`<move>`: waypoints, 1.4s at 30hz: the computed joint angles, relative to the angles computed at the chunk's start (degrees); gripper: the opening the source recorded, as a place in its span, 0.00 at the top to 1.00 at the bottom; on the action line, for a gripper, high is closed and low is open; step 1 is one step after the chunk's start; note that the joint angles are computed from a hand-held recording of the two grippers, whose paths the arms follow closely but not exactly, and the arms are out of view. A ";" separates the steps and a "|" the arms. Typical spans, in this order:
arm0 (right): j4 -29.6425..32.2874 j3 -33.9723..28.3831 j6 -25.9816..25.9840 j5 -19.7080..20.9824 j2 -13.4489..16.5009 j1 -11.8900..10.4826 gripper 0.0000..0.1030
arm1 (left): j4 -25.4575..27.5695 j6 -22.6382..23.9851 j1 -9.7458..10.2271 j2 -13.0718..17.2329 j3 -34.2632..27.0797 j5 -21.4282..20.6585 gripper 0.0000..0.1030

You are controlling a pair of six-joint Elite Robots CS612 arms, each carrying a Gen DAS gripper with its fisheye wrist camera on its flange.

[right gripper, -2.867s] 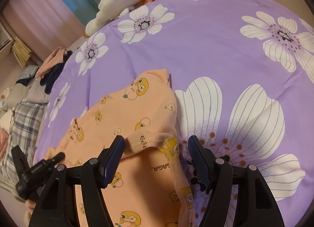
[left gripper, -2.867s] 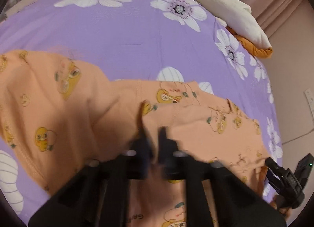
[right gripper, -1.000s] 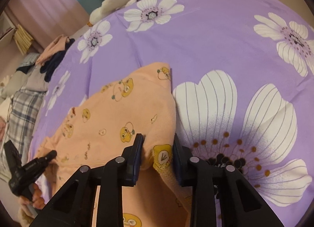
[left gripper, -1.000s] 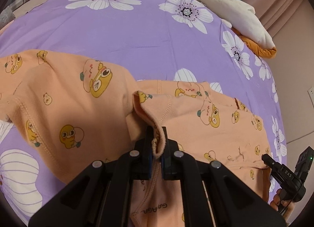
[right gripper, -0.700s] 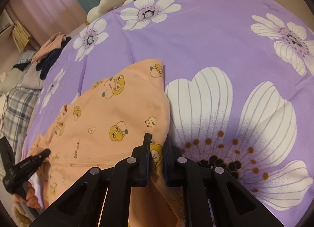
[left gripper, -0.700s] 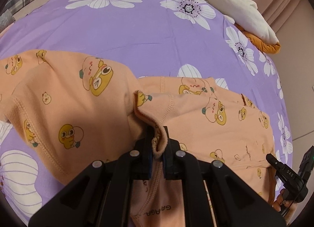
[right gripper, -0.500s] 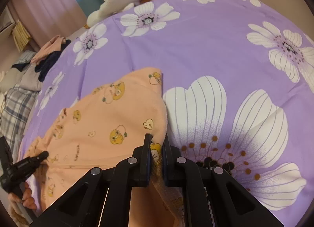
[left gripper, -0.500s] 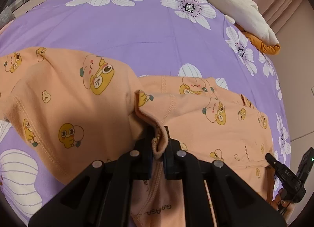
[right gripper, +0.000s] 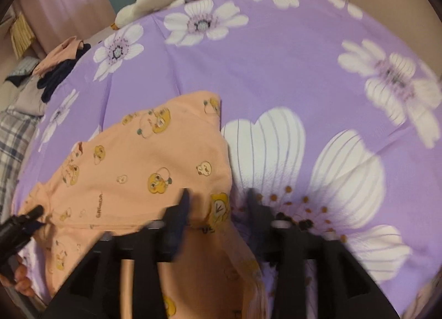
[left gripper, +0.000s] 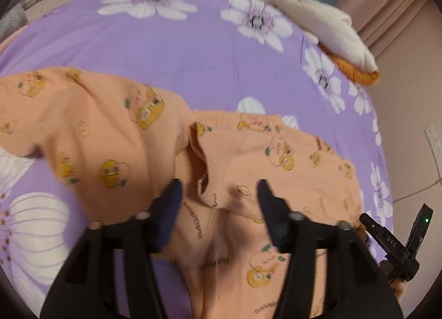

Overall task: Fold small clothes
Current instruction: 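Grasp the other sleeve cuff with the left gripper and lift it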

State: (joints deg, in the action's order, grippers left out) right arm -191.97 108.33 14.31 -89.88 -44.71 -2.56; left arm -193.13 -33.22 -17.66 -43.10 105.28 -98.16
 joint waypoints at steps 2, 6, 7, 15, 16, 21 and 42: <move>-2.53 1.11 -0.40 -1.10 -0.81 0.48 0.26 | -1.35 -0.58 0.14 -0.88 1.33 0.62 0.24; -8.02 3.10 -1.96 0.33 -1.98 0.70 0.22 | -3.91 -2.27 0.66 -2.87 4.66 4.56 0.16; -9.27 3.46 -2.24 0.80 -2.17 0.75 0.18 | -4.29 -3.02 0.84 -3.26 5.36 5.75 0.14; -14.71 5.27 -1.16 5.71 -2.64 1.01 0.11 | -7.07 -14.45 4.78 -4.04 8.72 10.98 0.09; -14.78 5.20 -1.16 6.14 -2.54 1.15 0.11 | -7.47 -15.54 5.19 -3.98 8.88 10.97 0.09; -12.85 4.40 -2.45 7.28 -1.96 2.00 0.11 | -8.68 -18.75 6.89 -3.79 9.63 12.54 0.09; -8.92 3.19 -2.19 5.46 -1.45 3.33 0.11 | -8.03 -28.48 12.97 2.65 1.56 9.33 0.89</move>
State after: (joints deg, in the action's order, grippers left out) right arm -200.89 111.52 12.12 -84.42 -46.17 0.78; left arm -201.16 -61.70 -4.70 -40.45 106.84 -88.83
